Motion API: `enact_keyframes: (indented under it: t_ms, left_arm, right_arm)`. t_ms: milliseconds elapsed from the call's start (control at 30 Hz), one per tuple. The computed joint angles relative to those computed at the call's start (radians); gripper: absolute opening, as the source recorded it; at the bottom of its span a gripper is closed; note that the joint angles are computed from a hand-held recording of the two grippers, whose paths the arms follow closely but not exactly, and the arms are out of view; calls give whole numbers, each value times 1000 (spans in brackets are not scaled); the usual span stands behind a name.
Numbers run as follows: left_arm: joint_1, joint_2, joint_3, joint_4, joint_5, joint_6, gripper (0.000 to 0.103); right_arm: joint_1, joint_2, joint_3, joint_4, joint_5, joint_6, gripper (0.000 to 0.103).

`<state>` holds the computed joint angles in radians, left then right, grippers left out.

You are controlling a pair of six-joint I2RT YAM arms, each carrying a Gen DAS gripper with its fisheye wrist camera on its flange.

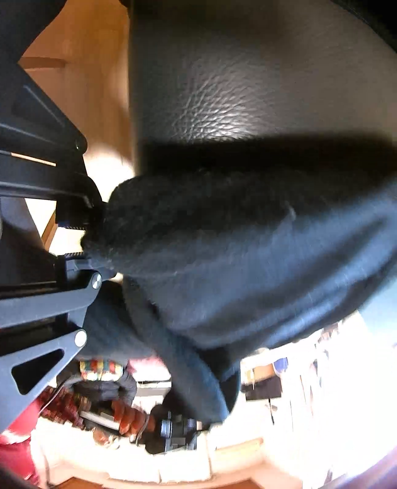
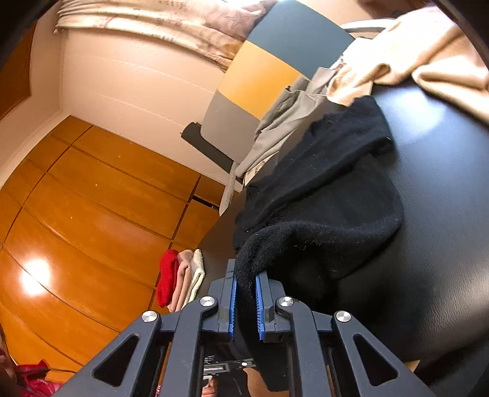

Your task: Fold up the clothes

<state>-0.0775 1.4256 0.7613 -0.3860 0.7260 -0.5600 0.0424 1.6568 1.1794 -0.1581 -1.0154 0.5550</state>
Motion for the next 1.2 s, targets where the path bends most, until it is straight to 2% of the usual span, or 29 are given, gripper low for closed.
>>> enact_keyframes:
  t_ms: [200,333,433,533,600,667,733,767,900,1033,1133,1200]
  left_arm:
    - [173,-211,-23,-143,166,104,8]
    - [236,-345,-11,-240,245,155,7]
    - [331,-355,15,-319,370,246,3]
    - [406,-340,29,-292,476,238,3]
    - [407,-294,26,-158,481,163,3]
    - [386,-251,33,10,480,32,3]
    - [385,-162,75,154,497,-61,3]
    - [361,-117,89,262,481,-136,3]
    - [346,108,285,396,461,-234,3]
    - [315,351,510,459,386,-313,3]
    - [301,538,704,440,316,-365,3]
    - [296,664,838,412,279,-396,3]
  right_arm:
    - [-50,-43,-50,-89,-39,-86,11]
    - [-77,-104,-123,-123,-136,-151,11]
    - [-91,-167,-211,-19,-214,-95,11]
    - [-99,-197,-266,112,-261,11,11]
    - [-91,-181,-261,179,-264,68,11]
    - [-73,-138,-234,261,-253,140,11]
    - [-53,-67,-174,332,-228,208,11]
    - [-45,-30,-135,352,-214,232,11]
    - [-13,154,78,401,-142,340,11]
    - [6,364,375,331,-65,402,11]
    - [23,546,601,286,4,501,11]
    - [38,685,798,192,56,529,11]
